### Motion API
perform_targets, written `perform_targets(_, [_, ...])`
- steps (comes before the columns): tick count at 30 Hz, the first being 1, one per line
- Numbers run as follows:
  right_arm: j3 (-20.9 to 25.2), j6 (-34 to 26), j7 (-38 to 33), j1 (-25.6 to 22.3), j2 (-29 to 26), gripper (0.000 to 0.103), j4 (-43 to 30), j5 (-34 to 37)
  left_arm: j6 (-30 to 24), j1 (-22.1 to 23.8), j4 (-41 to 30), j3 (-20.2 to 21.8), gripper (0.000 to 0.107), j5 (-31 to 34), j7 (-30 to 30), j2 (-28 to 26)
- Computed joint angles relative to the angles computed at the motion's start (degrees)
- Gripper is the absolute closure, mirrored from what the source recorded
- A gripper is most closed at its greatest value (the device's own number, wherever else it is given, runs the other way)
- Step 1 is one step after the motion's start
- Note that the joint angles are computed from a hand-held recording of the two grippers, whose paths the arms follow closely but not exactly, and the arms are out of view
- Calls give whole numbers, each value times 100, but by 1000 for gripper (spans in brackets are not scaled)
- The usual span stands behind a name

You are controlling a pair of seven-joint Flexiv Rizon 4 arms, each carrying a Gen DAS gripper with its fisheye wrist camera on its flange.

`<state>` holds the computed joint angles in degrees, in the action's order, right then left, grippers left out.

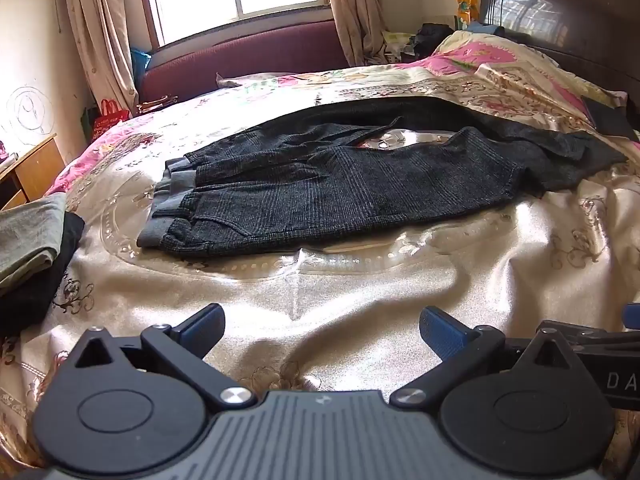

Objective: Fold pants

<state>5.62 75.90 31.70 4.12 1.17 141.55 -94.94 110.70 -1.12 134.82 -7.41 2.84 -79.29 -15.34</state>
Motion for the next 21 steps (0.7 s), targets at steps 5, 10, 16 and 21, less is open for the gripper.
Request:
perform_targets(5, [27, -54, -133, 28, 1, 12, 17, 156, -175, 344, 13, -319, 4, 117, -136, 85])
perform_targets(10, [31, -65, -128, 40, 0, 12, 17, 164, -182, 432, 10, -404, 4, 169, -190, 50])
perform_targets(16, [58, -96, -159, 88, 10, 12, 31, 261, -195, 305, 5, -307, 4, 107, -187, 35])
perform_targets(21, [30, -90, -133, 59, -19, 12, 9, 172, -173, 318, 2, -320, 4, 118, -193, 18])
